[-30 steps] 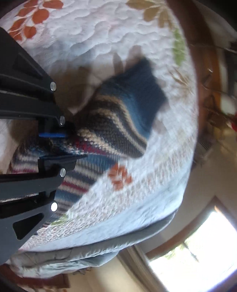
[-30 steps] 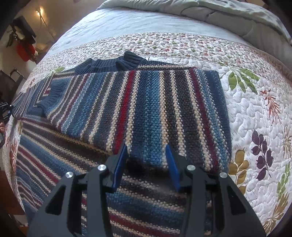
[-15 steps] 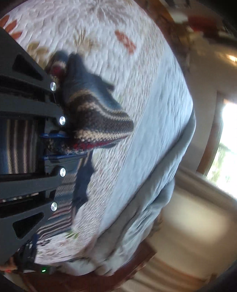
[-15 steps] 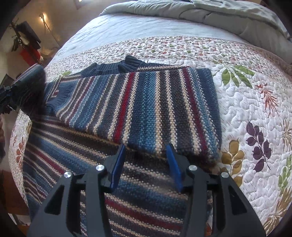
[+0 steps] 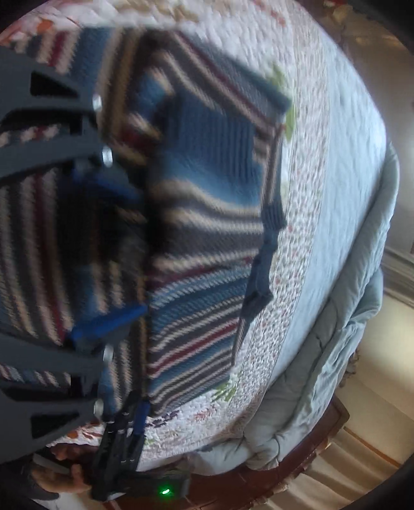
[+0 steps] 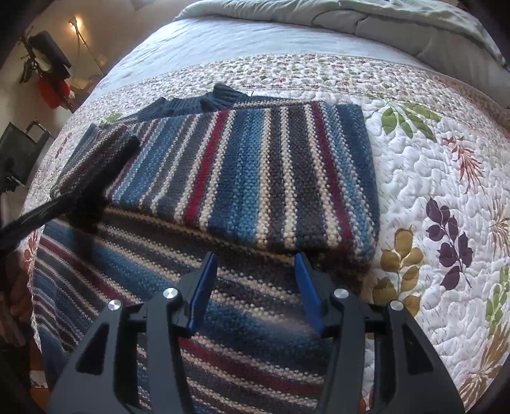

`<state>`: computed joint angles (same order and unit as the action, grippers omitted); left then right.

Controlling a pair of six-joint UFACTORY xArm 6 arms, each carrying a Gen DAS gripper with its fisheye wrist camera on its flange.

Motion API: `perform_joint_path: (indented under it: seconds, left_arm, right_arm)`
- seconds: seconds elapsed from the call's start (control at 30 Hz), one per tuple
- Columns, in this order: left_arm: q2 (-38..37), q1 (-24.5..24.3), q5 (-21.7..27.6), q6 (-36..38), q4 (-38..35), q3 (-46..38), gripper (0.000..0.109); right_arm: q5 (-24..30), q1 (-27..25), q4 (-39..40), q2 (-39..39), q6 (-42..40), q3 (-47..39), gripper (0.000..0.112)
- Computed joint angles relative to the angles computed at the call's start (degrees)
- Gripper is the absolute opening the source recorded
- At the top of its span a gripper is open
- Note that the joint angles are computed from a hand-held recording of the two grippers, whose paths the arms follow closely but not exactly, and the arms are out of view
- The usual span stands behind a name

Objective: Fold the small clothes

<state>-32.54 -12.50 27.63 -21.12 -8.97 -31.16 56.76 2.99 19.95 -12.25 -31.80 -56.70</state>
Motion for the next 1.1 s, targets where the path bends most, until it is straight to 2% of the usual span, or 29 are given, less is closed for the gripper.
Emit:
perform_joint_path:
  seconds: [0.07,0.1,0.2,0.3,0.33,0.47,0.6,0.7,0.8,0.9,0.97,1.0,1.1]
  left_arm:
    - [-8.3,0.7,4.6,-6.0,6.0,3.5,0.086]
    - [-11.7,1.4,8.5,-11.2,11.5,4.3,0.087]
    - [-15.8,4.5,14.3,-18.9,18.5,5.4,0.087]
    - [-15.2,12.0,16.8,-15.1,14.6,5.5,0.087]
    - [-14.5,13.1,17.6,-15.4,15.4,5.2,0.087]
    - [-10.1,16.2,23.1,-16.5,25.3,3.0,0.087]
    - [-9.7,18.1,24.8,-17.5,31.5,4.1,0.087]
    - [-10.7,21.8,24.8,-17.0,31.7,5.3,0.087]
    - [-11.7,25.0,23.6,-16.1,29.6,6.2,0.087]
    - [-11.4,27.2,23.5,-16.9,29.6,6.3,0.087]
    - [-11.3,28.7,22.3,-16.3,27.2,6.7,0.087]
    - [-11.5,29.8,21.6,-15.5,25.2,7.1,0.087]
    - [-11.4,30.1,21.1,-15.6,23.9,7.4,0.087]
  right_arm:
    - [0.4,0.4,-0.5,0.1,1.1,-0.2,0.051]
    - [0.6,0.7,-0.5,0.1,1.5,-0.4,0.051]
    - [2.6,2.8,0.8,-0.7,2.3,-1.5,0.051]
    - [5.1,6.1,1.6,-0.6,4.2,-3.9,0.051]
    - [6.0,7.9,2.3,-0.4,4.8,-5.2,0.051]
    - [8.4,15.8,5.7,3.0,7.3,-11.5,0.053]
    - [7.2,24.7,6.0,9.1,11.4,-17.5,0.053]
    - [5.5,30.2,3.7,14.2,15.0,-21.3,0.053]
    - [4.2,33.1,-0.1,18.0,18.7,-23.6,0.055]
    - [3.8,35.0,-3.2,21.5,22.1,-26.1,0.063]
    - [4.4,35.9,-5.2,23.1,23.3,-27.2,0.075]
    - [4.7,36.6,-7.0,24.0,24.2,-27.8,0.076]
    - [3.3,38.3,-12.3,25.1,26.8,-27.3,0.071]
